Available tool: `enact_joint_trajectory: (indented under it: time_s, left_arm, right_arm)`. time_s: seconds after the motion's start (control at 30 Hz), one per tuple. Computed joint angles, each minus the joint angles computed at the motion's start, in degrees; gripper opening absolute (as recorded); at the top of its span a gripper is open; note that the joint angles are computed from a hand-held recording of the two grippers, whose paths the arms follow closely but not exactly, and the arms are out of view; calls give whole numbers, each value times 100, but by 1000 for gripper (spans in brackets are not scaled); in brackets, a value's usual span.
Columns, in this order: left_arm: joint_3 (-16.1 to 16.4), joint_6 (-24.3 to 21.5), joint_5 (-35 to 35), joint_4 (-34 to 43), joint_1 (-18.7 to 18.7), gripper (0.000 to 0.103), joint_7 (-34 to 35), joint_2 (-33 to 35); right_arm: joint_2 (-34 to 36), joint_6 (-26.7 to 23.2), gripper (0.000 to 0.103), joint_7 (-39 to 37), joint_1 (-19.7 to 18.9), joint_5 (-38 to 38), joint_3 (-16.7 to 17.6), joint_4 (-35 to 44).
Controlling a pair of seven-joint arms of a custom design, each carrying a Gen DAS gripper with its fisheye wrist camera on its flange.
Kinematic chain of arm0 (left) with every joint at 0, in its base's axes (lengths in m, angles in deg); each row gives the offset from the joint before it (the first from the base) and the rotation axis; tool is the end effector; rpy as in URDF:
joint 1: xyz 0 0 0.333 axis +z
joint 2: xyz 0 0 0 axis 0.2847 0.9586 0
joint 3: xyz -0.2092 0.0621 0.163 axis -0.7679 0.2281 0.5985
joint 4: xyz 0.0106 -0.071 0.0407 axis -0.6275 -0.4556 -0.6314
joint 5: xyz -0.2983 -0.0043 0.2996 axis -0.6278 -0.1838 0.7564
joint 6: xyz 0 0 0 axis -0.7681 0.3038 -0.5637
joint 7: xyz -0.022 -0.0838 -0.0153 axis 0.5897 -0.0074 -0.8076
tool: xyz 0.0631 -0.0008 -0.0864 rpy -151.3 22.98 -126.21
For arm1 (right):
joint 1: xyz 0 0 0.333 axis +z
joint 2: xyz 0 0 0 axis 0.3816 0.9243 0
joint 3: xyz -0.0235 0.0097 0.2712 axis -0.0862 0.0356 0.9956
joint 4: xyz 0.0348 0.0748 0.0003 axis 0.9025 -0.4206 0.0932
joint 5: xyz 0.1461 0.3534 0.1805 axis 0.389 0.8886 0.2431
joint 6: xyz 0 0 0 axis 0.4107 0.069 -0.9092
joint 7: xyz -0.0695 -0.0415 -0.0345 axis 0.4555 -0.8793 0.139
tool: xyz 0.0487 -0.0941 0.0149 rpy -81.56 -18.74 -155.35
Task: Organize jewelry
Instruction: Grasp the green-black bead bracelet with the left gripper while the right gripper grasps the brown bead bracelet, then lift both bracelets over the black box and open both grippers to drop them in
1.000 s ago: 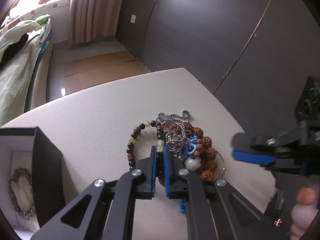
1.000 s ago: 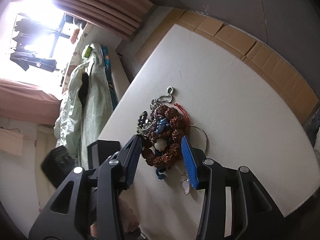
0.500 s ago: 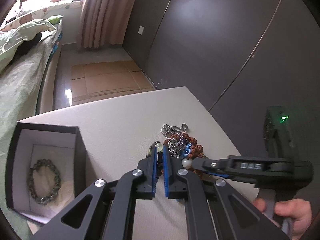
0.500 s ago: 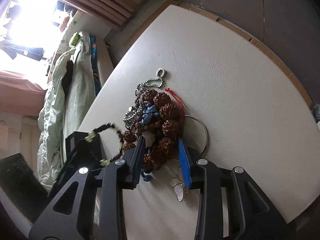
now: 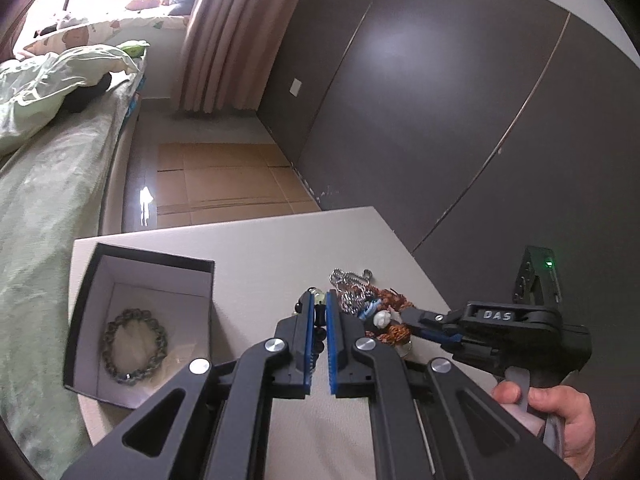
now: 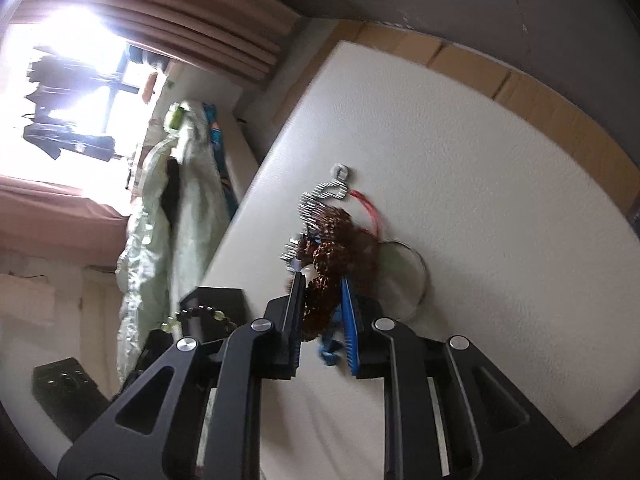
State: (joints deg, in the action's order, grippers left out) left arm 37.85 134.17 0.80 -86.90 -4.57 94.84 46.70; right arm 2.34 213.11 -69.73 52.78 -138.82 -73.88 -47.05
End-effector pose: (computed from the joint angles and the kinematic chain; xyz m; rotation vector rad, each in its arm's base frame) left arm 0.4976 -0.3472 0.5358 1.2826 -2.5112 1.3248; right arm 0.4000 0.4378 0.4204 -0.5564 2.1525 0.0711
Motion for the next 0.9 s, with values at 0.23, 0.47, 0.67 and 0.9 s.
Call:
enact_joint_trajectory:
  time_s: [0.23,0.47,0.67,0.9]
  left_arm:
    - [96,4,-248,-106,1,3,116,-227]
    - [180,-25,-471,-113,7,3,209,-333]
    - [251,-41,-672,-134,29,3,312,-436]
    - [348,-50,-864,-209,62,3,408,-605]
  right_arm:
    - [-280,-83,18,370,-68,-820,123,2]
    - [-363,-202,18,686,-90,-1407,197,108]
    - [-362,-331,18,1089,-69,-2172,242,326]
    - [-317,-495,18,1301,40,-2890,249,617]
